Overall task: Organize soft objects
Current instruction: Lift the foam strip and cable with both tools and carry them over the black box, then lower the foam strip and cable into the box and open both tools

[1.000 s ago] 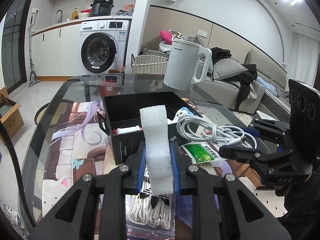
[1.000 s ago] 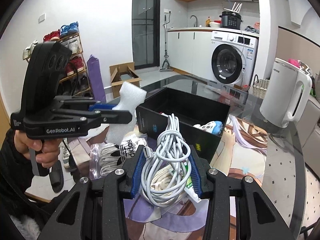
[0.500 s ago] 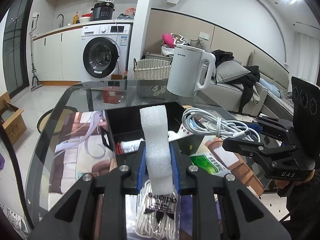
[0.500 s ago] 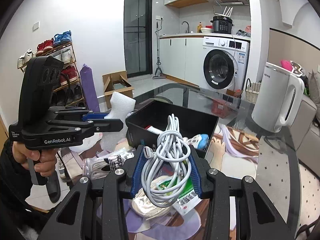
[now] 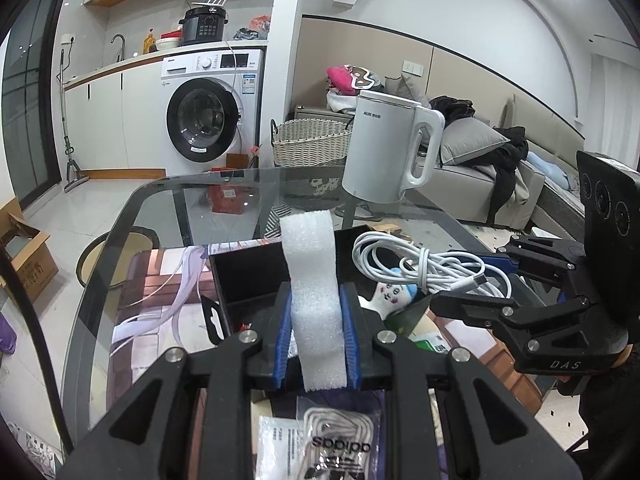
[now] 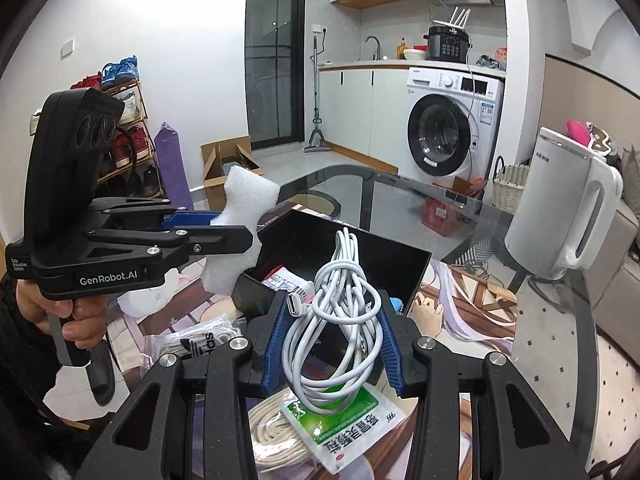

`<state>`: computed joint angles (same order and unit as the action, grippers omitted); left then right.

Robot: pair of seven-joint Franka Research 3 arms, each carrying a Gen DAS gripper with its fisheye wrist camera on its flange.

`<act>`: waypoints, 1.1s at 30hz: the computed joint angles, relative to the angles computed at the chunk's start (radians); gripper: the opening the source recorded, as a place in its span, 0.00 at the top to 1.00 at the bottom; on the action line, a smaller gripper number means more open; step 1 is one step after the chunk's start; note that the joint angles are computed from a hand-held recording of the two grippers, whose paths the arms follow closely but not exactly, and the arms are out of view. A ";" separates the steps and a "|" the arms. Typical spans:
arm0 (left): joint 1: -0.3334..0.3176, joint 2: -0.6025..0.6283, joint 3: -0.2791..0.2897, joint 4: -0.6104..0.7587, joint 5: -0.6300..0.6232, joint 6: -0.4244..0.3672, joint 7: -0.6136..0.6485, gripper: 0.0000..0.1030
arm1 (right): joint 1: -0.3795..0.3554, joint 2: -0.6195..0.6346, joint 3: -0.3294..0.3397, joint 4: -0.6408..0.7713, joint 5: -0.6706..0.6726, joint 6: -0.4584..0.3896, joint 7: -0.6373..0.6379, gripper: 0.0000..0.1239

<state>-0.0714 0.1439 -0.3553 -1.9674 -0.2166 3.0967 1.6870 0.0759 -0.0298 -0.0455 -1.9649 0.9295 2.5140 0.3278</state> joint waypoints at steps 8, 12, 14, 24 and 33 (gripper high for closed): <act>-0.023 0.057 0.041 0.069 0.100 -0.044 -0.085 0.80 | -0.008 0.068 0.015 0.076 -0.073 -0.019 0.065 0.67; -0.026 0.086 0.049 0.103 0.138 -0.063 -0.119 0.80 | -0.012 0.099 0.025 0.110 -0.102 -0.034 0.087 0.67; -0.026 0.100 0.053 0.116 0.154 -0.071 -0.137 0.80 | -0.013 0.122 0.030 0.134 -0.123 -0.040 0.104 0.67; -0.009 0.112 0.044 0.121 0.195 -0.076 -0.169 0.80 | -0.021 0.208 0.055 0.231 -0.214 -0.067 0.174 0.67; 0.004 0.091 0.036 0.092 0.189 -0.065 -0.170 0.80 | -0.019 0.282 0.080 0.307 -0.272 -0.084 0.192 0.67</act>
<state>-0.0675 0.2347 -0.3196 -1.8756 -0.0276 3.0318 1.5170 0.0573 0.2522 0.0345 -1.6574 0.6575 2.4305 0.5198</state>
